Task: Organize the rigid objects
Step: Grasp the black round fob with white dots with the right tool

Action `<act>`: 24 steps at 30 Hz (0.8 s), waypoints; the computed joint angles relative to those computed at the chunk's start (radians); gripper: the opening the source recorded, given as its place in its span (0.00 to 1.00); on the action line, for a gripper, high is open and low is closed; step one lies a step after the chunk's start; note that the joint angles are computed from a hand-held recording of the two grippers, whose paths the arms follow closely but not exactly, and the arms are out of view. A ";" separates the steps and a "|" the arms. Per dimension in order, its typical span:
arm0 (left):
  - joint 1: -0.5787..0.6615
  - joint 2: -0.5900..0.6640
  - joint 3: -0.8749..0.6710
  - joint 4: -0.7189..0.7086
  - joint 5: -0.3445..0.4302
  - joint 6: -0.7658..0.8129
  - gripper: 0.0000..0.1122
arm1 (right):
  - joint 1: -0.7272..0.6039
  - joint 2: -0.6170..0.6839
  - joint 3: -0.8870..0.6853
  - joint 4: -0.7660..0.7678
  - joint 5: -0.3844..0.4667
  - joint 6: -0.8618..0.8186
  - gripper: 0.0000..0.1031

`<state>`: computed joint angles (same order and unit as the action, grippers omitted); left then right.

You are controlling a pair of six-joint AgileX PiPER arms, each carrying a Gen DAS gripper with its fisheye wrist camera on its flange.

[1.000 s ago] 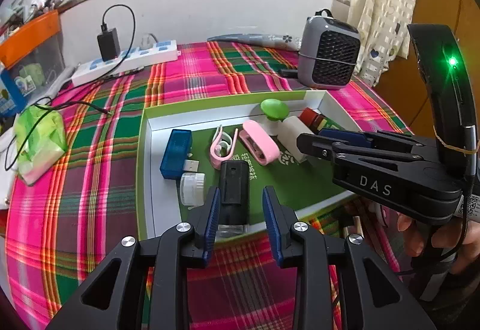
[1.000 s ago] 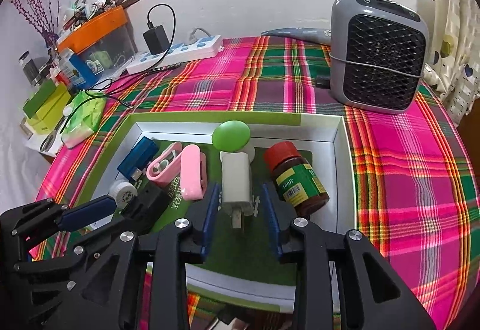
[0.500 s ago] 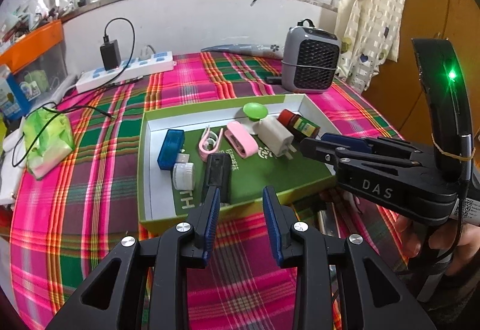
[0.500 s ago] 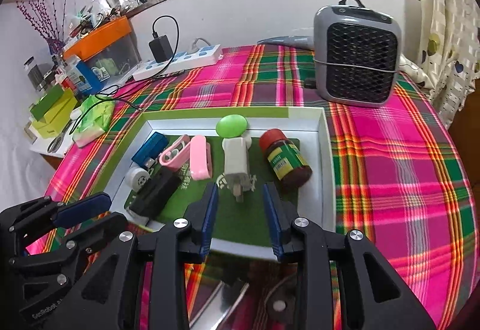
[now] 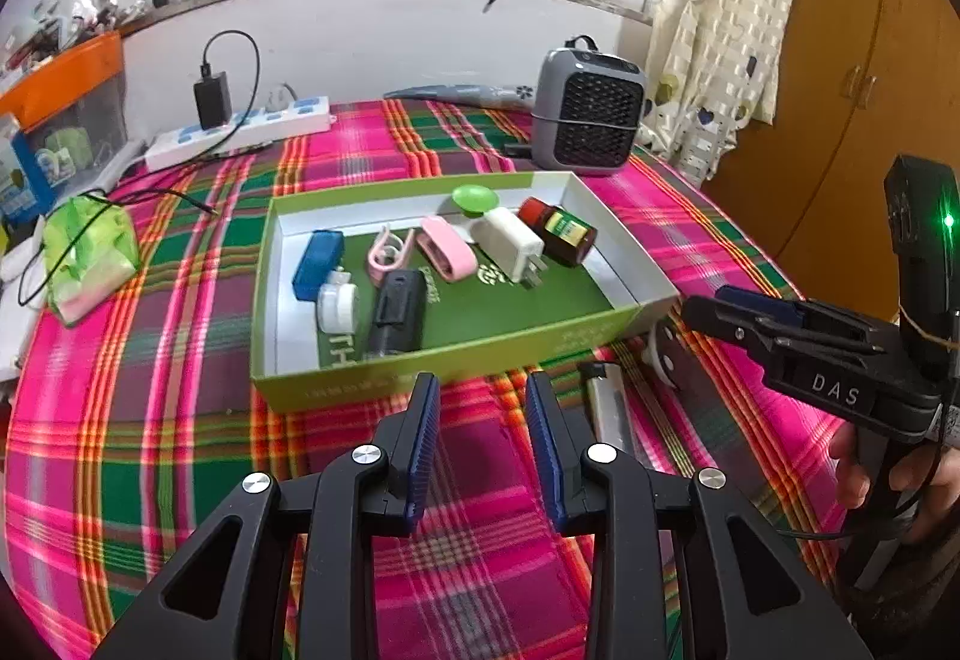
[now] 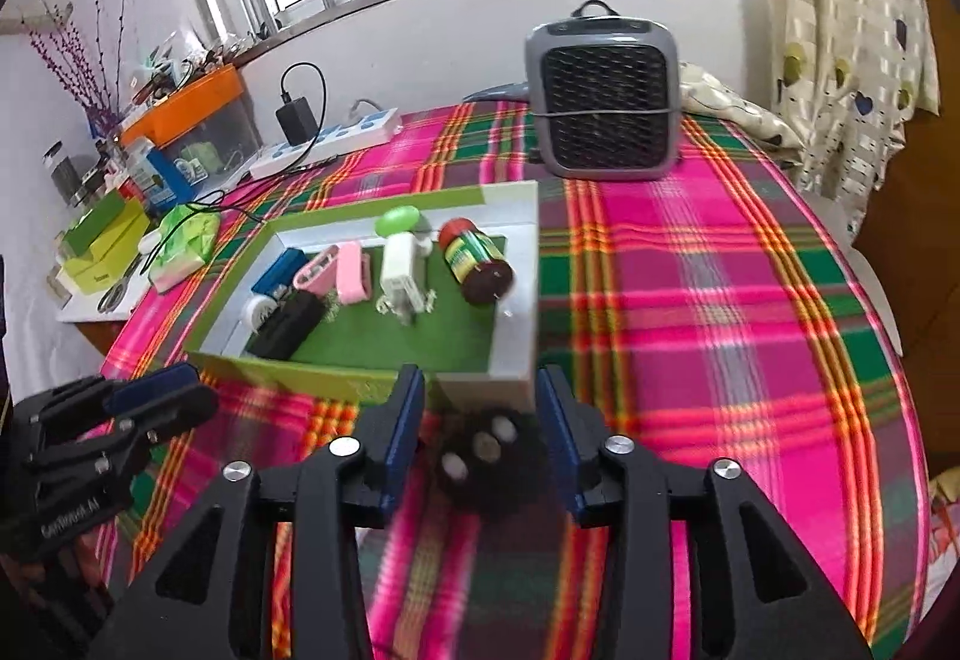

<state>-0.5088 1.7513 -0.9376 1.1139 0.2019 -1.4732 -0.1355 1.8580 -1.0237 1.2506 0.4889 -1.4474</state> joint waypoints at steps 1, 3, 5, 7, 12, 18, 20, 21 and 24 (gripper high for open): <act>-0.005 -0.001 0.006 0.010 -0.007 -0.015 0.26 | -0.005 -0.003 0.010 0.008 -0.003 -0.011 0.42; -0.010 0.000 0.014 0.023 -0.019 -0.036 0.27 | -0.013 -0.002 0.025 0.013 0.005 -0.019 0.43; -0.015 0.003 0.024 0.031 -0.038 -0.051 0.31 | -0.011 0.009 0.028 0.015 0.008 -0.027 0.47; -0.021 0.009 0.032 0.034 -0.048 -0.057 0.31 | 0.003 0.019 0.032 0.021 -0.003 -0.038 0.47; -0.027 0.027 0.044 0.007 -0.085 -0.041 0.32 | 0.045 0.045 0.023 0.009 -0.036 -0.052 0.47; -0.032 0.041 0.036 -0.064 -0.097 0.025 0.34 | 0.089 0.056 0.017 -0.046 -0.125 -0.013 0.48; -0.033 0.046 0.029 -0.114 -0.095 0.076 0.34 | 0.098 0.062 0.010 -0.079 -0.146 0.020 0.48; -0.033 0.048 0.027 -0.134 -0.095 0.096 0.34 | 0.097 0.067 0.004 -0.091 -0.145 0.035 0.48; -0.036 0.052 0.022 -0.161 -0.093 0.122 0.34 | 0.101 0.073 -0.003 -0.119 -0.151 0.062 0.48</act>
<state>-0.5449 1.8033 -0.9156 0.9530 0.1090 -1.3509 -0.0346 1.9311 -1.0265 1.1317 0.3378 -1.3858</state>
